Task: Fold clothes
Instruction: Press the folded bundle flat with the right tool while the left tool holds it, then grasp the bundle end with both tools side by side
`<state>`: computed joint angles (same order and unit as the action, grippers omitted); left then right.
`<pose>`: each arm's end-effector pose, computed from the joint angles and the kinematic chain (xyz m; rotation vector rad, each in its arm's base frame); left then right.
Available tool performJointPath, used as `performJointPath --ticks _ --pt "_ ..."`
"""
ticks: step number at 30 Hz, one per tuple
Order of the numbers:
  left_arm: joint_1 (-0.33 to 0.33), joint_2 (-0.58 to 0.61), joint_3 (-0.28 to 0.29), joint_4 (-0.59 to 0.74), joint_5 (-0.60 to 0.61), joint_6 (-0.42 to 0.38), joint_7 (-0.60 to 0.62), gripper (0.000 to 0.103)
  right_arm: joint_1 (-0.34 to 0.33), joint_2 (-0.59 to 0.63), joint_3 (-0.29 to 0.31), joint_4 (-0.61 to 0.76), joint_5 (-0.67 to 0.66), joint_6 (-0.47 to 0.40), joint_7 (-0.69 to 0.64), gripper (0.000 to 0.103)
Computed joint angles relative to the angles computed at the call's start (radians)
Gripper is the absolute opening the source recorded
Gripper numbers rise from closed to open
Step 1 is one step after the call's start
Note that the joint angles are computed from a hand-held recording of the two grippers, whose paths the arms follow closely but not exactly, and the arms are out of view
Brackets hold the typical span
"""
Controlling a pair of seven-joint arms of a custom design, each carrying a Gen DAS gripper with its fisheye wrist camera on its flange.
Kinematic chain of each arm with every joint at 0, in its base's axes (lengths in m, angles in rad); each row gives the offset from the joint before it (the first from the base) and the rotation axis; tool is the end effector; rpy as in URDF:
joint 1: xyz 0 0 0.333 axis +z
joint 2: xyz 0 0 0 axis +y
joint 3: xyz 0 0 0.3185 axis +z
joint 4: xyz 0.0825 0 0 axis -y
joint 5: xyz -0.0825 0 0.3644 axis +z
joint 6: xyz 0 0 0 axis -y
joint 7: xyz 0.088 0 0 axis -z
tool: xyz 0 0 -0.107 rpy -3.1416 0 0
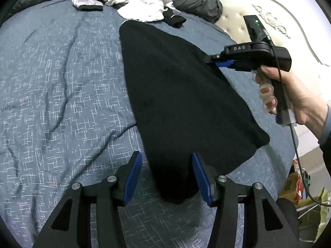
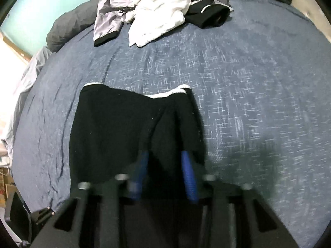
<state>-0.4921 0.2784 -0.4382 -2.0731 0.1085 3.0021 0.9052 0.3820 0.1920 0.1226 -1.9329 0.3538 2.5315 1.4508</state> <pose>0.3761 -0.4888 0.4025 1.7096 -2.3449 1.0257 0.5444 0.2918 0.4450 -2.1872 1.5010 0.0123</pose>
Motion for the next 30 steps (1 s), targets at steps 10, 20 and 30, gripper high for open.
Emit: performJointPath --ticks 10,20,30 --pt "-0.011 0.001 0.005 0.003 0.014 -0.004 -0.018 0.056 0.036 -0.013 -0.046 -0.022 -0.248 0.055 0.224 0.002" --pt "-0.016 -0.003 0.012 0.004 0.015 -0.018 -0.035 0.056 0.000 -0.132 -0.029 -0.104 -0.219 0.027 0.198 0.007" --pt "0.086 -0.031 -0.089 -0.031 -0.175 -0.007 0.056 0.066 -0.038 -0.340 -0.040 -0.311 0.104 -0.163 -0.038 0.056"
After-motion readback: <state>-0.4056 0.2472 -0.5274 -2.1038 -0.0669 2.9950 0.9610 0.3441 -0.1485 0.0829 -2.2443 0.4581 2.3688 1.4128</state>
